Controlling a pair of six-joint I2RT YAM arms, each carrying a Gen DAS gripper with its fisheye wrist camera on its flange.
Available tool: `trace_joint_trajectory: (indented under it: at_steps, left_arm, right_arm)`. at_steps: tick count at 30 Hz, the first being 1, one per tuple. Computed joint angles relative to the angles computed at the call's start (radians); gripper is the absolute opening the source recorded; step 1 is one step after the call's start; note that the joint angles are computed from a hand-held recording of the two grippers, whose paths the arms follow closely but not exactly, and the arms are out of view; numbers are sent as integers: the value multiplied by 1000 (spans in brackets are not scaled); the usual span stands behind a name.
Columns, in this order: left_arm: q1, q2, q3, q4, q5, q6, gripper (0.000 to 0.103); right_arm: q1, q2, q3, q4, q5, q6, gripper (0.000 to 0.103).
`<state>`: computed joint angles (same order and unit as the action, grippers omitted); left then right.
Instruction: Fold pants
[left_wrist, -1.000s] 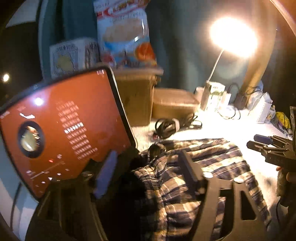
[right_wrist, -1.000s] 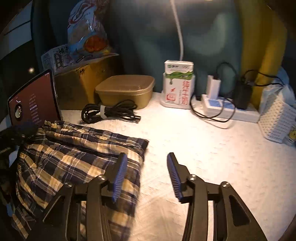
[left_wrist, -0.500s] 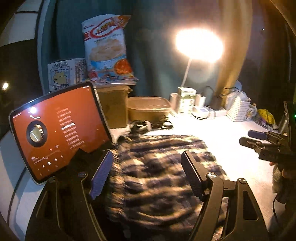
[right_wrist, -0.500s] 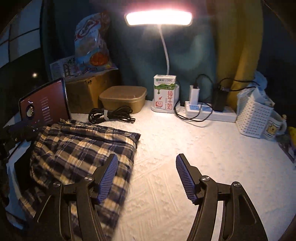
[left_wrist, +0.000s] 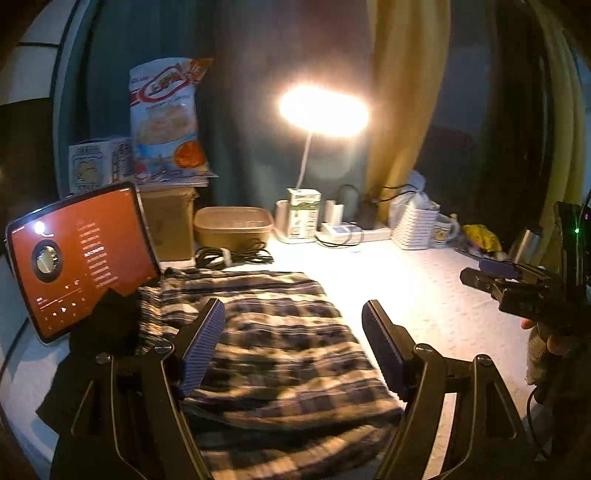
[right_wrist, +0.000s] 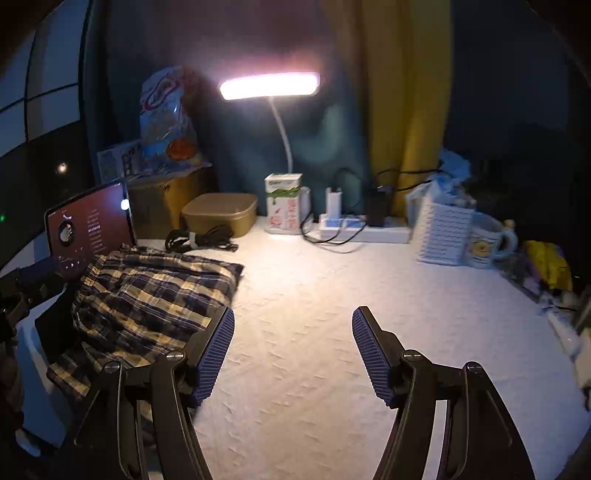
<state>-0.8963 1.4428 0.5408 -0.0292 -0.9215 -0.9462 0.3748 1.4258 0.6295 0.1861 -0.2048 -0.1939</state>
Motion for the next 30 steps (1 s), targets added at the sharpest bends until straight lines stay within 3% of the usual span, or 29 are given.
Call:
trace_joint_trajectory:
  at_steps: [5,7,10,14,18,24,30]
  left_arm:
    - [-76,58,85,-79,-67,-57,80]
    - [-98,74,112,-103,-85,-69,95]
    - [-140,93,157,-136,-133,-78,97]
    - [-191,114,220,-198,-215,-99,99]
    - [-256,148,294,-312,-314,-182,102]
    - [-313,206,430,-611,-363,-390,102]
    - [-354,318,575,-997,-412,-712,102]
  right_arm:
    - [-78,-140,-67,-30,-38,-20,70]
    - [-111,-205,-94,-50,-55,-32,72]
    - [-162,-314,-131,-89,-85,-50,73]
    - [-228,-447,-161,-148,-125,-60,86]
    - [-291,-581,-173,-224,-173,-69,87]
    - [-392,-768,-172,-357,-263,-87,96]
    - [-455,-867,-160,-438,-316,-97,99]
